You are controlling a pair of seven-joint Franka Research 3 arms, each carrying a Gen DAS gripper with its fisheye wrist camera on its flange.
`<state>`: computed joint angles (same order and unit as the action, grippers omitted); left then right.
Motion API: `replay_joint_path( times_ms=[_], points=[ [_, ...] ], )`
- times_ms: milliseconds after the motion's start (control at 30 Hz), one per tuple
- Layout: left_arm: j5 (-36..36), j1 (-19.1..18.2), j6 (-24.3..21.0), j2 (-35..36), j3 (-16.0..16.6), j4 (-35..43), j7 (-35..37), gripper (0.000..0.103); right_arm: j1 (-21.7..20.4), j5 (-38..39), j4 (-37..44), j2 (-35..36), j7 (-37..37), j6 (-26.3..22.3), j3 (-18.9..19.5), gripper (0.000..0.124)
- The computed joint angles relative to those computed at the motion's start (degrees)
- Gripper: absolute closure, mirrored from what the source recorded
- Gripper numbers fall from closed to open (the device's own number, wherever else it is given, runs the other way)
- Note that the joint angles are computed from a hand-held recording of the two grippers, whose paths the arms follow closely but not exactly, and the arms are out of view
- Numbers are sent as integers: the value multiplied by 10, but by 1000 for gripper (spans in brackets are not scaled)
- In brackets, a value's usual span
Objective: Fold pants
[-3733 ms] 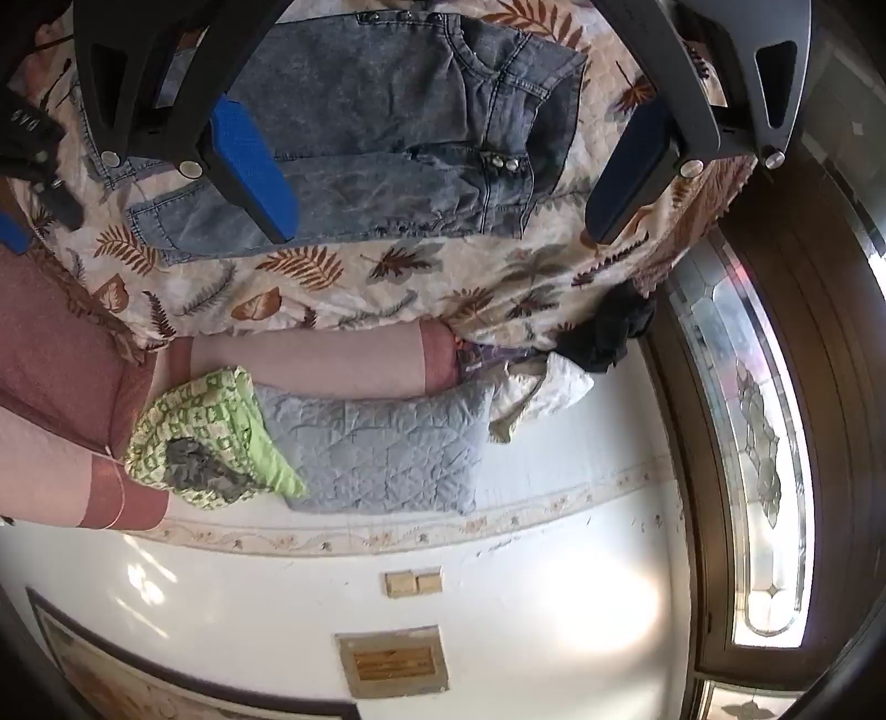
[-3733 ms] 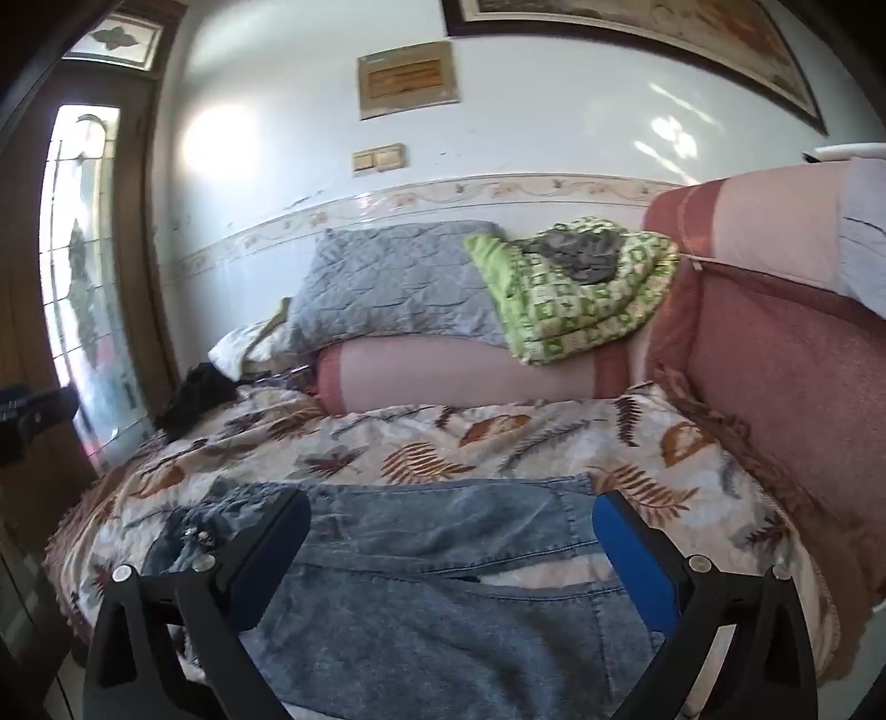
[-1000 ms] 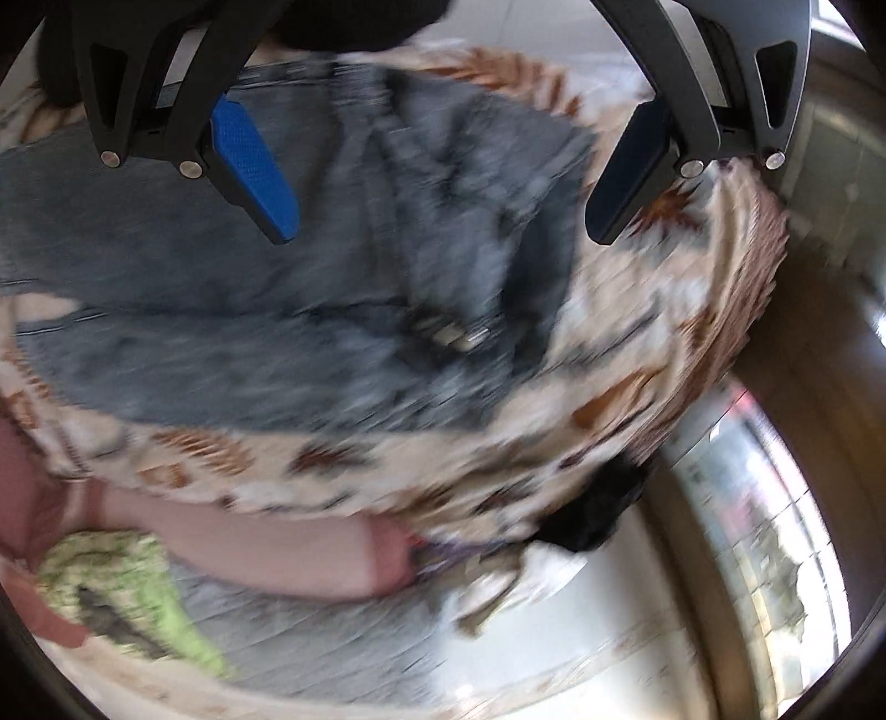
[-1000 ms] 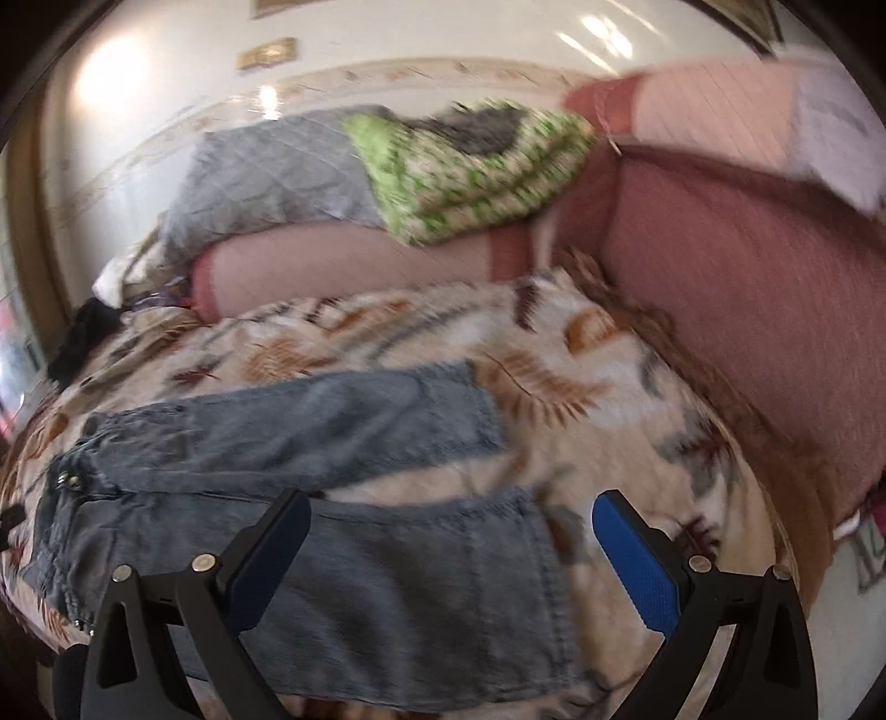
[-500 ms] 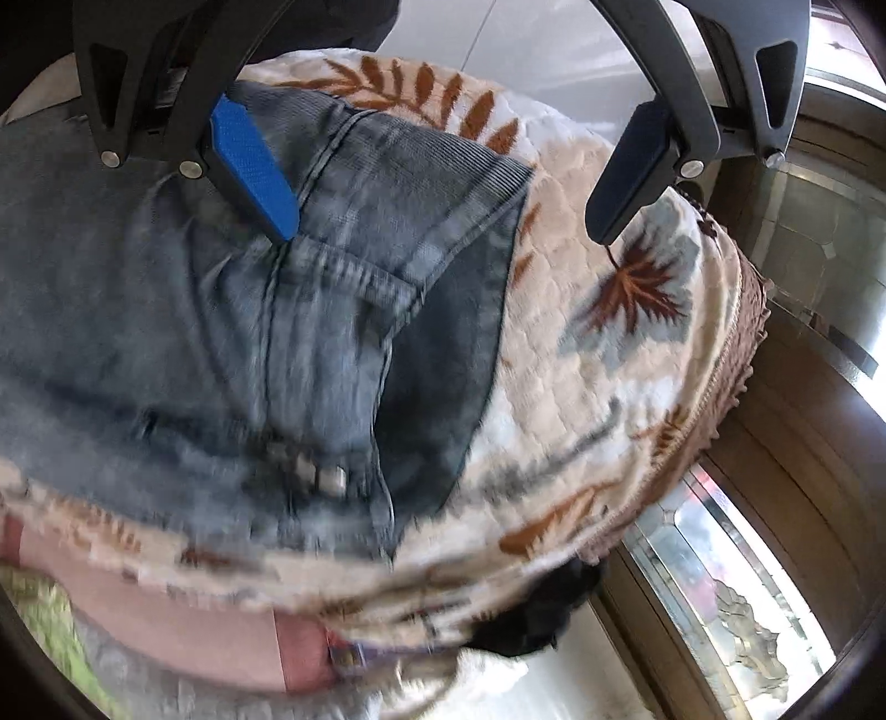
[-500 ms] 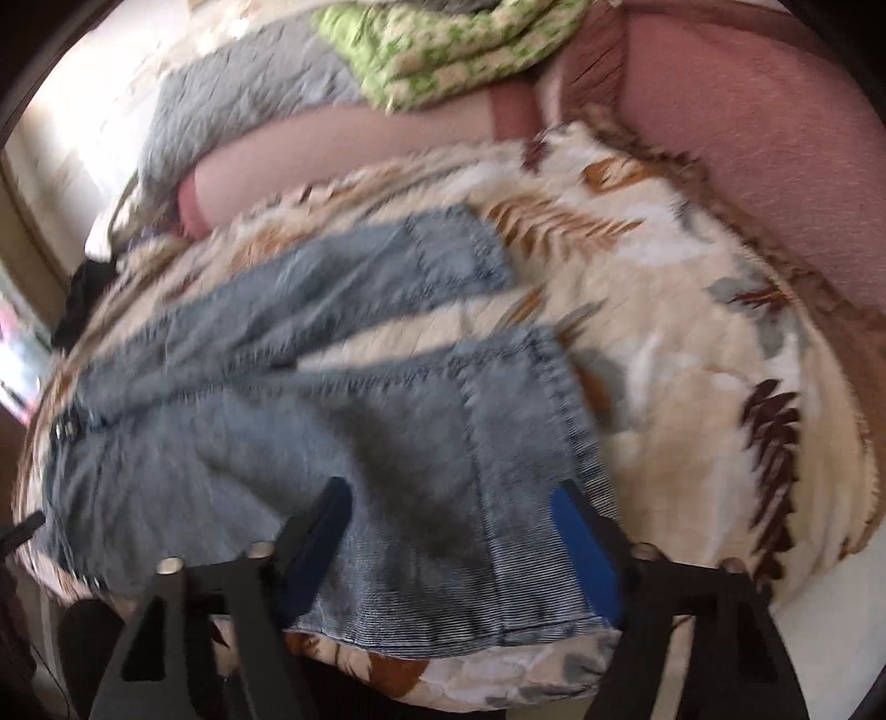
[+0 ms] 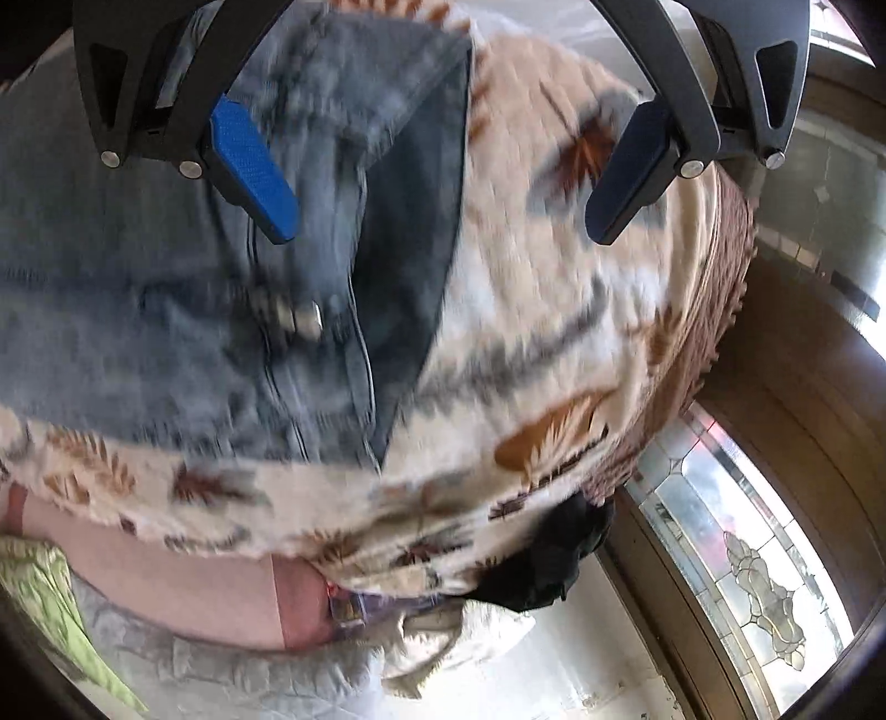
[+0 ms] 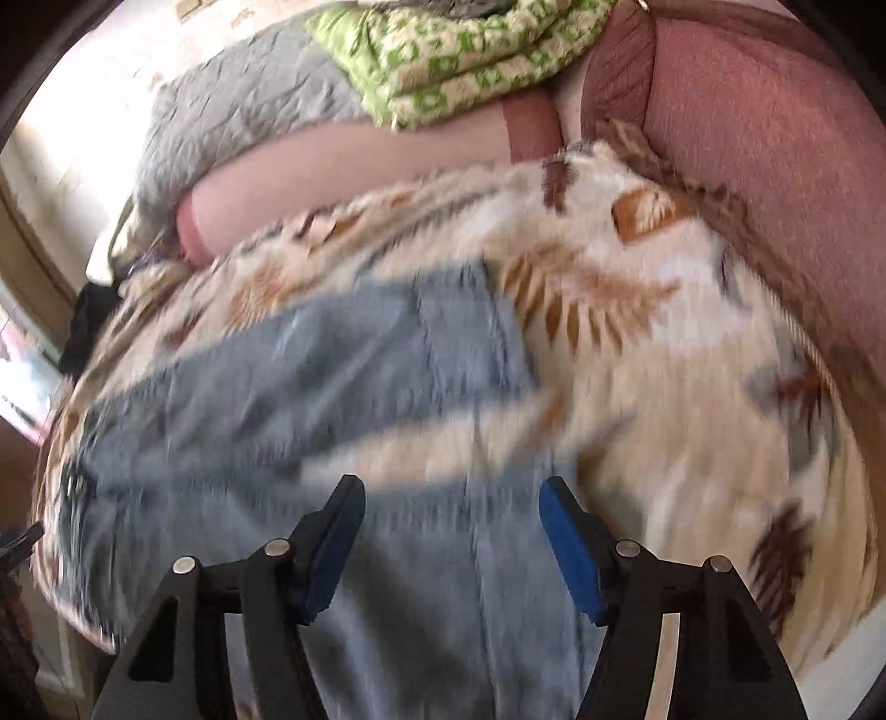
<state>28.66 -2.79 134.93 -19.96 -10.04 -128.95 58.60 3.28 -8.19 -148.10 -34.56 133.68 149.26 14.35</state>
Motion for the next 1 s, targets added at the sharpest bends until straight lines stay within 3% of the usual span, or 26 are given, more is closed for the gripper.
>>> replay_joint_path(
  times_ms=[233,400,533,633,700,733,767,833,900,1000],
  points=[
    [-19,16,-34,137,19,146,10,0,-26,-12,162,186,-43,22,-56,55],
    [-52,16,-51,212,30,228,38,0,1,45,262,302,-93,15,-114,55],
    [-82,19,-62,263,36,291,67,0,16,150,325,379,-161,-3,-142,55],
    [-95,24,-69,287,40,326,81,0,29,136,359,416,-153,-41,-153,57],
    [-104,29,-72,295,43,338,92,0,47,71,364,419,-120,-39,-162,77],
    [-105,31,-73,297,45,341,95,0,53,44,365,417,-108,-40,-165,102],
    [-104,32,-74,298,47,343,96,0,56,32,365,414,-99,-41,-167,108],
    [-109,36,-79,302,49,351,98,2,55,29,347,400,-89,-19,-168,108],
    [-132,43,-85,309,48,362,110,10,52,36,329,387,-85,4,-167,108],
    [-150,46,-96,325,47,387,110,11,48,45,320,381,-80,10,-164,108]
  ],
)
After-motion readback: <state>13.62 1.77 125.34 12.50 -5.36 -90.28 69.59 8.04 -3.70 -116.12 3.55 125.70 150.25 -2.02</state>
